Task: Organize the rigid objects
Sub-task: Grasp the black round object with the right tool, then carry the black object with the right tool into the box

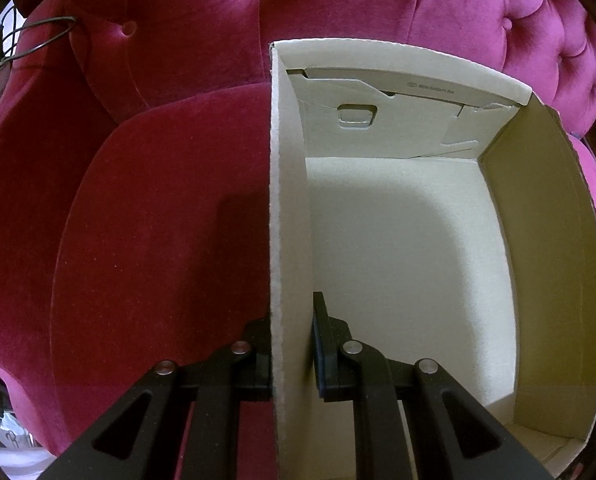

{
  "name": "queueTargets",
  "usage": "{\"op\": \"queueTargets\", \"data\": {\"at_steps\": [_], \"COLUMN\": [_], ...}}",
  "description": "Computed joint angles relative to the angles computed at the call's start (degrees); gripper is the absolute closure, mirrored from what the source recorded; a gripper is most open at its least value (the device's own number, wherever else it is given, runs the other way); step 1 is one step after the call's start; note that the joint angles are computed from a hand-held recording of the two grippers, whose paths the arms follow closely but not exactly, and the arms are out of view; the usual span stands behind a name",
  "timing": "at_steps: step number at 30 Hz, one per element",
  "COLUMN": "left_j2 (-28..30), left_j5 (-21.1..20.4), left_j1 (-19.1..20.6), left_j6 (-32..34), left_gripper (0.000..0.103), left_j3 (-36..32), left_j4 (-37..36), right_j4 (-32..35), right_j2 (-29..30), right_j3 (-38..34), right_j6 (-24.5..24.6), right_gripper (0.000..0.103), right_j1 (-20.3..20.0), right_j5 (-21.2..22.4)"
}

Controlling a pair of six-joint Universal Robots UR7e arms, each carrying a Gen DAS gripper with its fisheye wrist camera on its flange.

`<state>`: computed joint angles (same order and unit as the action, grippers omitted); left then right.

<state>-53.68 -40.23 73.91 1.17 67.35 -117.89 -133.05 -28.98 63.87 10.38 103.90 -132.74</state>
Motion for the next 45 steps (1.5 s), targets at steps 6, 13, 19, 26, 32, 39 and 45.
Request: {"op": "queueTargets", "data": {"at_steps": [6,13,19,26,32,39,45], "left_j2": [-0.1,-0.2,-0.2,-0.1,-0.1,-0.2,-0.2], "left_j5": [-0.4,-0.6,-0.9,-1.1,-1.1,-1.4,-1.5], "left_j1": [0.1,0.2,0.2,0.3,0.3,0.5,0.6], "left_j6": [0.0,0.1,0.0,0.1,0.0,0.3,0.4], "left_gripper": [0.089,0.089,0.089,0.089,0.089,0.089,0.089], "left_j3": [0.0,0.0,-0.3,-0.6,-0.8,-0.8,-0.6], "left_j4": [-0.2,-0.4,0.0,0.2,0.5,0.1,-0.1], "right_j4": [1.2,3.1,5.4,9.4,12.3,15.8,18.3], "right_j2": [0.1,0.7,0.6,1.7,3.4,7.5,11.2], "right_j3": [-0.9,-2.4,-3.6,-7.4,-11.3,-18.5,-24.4], "right_j6": [0.5,1.1,1.9,2.9,2.8,1.1,-0.3], "right_gripper": [0.062,0.062,0.062,0.062,0.062,0.062,0.062], "right_j1": [1.2,3.0,4.4,6.8,8.9,10.9,12.0], "right_j5": [-0.6,-1.8,-1.7,-0.7,1.5,3.0,4.2]}}
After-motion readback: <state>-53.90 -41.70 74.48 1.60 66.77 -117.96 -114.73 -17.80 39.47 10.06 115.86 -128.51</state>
